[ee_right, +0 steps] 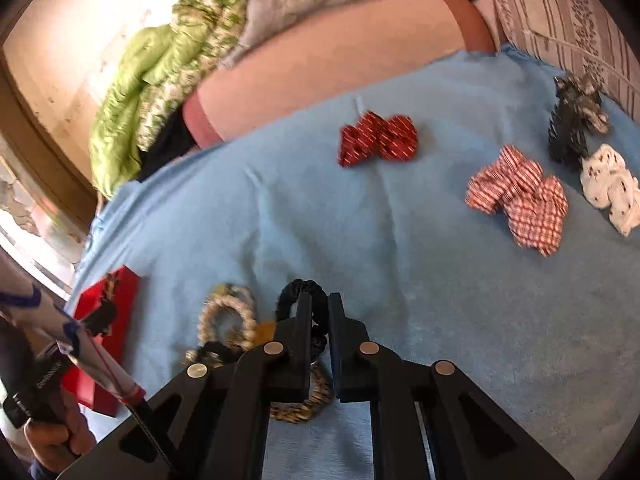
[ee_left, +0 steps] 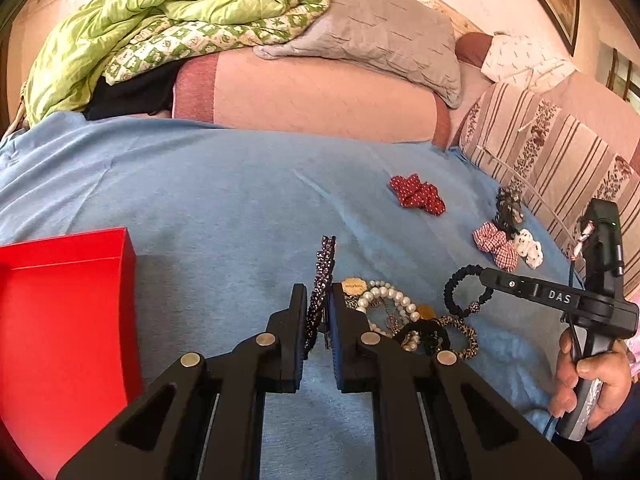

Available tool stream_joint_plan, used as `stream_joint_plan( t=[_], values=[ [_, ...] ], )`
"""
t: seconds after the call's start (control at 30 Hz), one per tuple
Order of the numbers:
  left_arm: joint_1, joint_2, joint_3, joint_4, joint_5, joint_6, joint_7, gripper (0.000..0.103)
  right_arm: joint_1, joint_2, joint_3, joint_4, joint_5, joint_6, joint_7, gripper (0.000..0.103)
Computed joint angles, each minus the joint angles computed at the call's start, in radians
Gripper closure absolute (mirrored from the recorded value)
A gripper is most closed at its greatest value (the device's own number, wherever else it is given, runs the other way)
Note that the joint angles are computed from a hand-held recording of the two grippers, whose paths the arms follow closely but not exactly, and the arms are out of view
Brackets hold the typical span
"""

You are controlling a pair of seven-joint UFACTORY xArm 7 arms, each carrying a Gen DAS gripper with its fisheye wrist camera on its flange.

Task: Organize jewelry
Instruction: 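Grasp the sparkly dark hair clip with left gripper while right grasps a black scrunchie, then carry the hair clip with left gripper while right carries the scrunchie to the red box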

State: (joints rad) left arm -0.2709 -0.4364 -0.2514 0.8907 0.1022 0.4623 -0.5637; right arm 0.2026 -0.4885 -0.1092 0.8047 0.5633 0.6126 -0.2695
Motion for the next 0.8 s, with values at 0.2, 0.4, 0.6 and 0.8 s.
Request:
stream_joint_plan(
  t=[0.2, 0.4, 0.6, 0.8],
  values=[
    [0.011, -0.034, 0.003, -0.016, 0.001, 0.003, -0.012, 0.092, 0.049, -0.029, -0.002, -0.005, 0.048, -0.036, -0.038, 0.095],
    [0.032, -0.092, 0.014, -0.049, -0.004, 0.004, -0.026, 0.092, 0.101, -0.04, 0.013, 0.013, 0.085, -0.039, -0.03, 0.095],
    [0.066, -0.181, 0.042, -0.102, -0.019, 0.02, -0.032, 0.092, 0.169, -0.04, 0.061, 0.03, 0.099, -0.073, -0.02, 0.095],
    [0.144, -0.287, 0.073, -0.156, -0.007, 0.052, -0.021, 0.092, 0.243, 0.014, 0.095, 0.076, 0.133, -0.078, 0.005, 0.095]
  ],
)
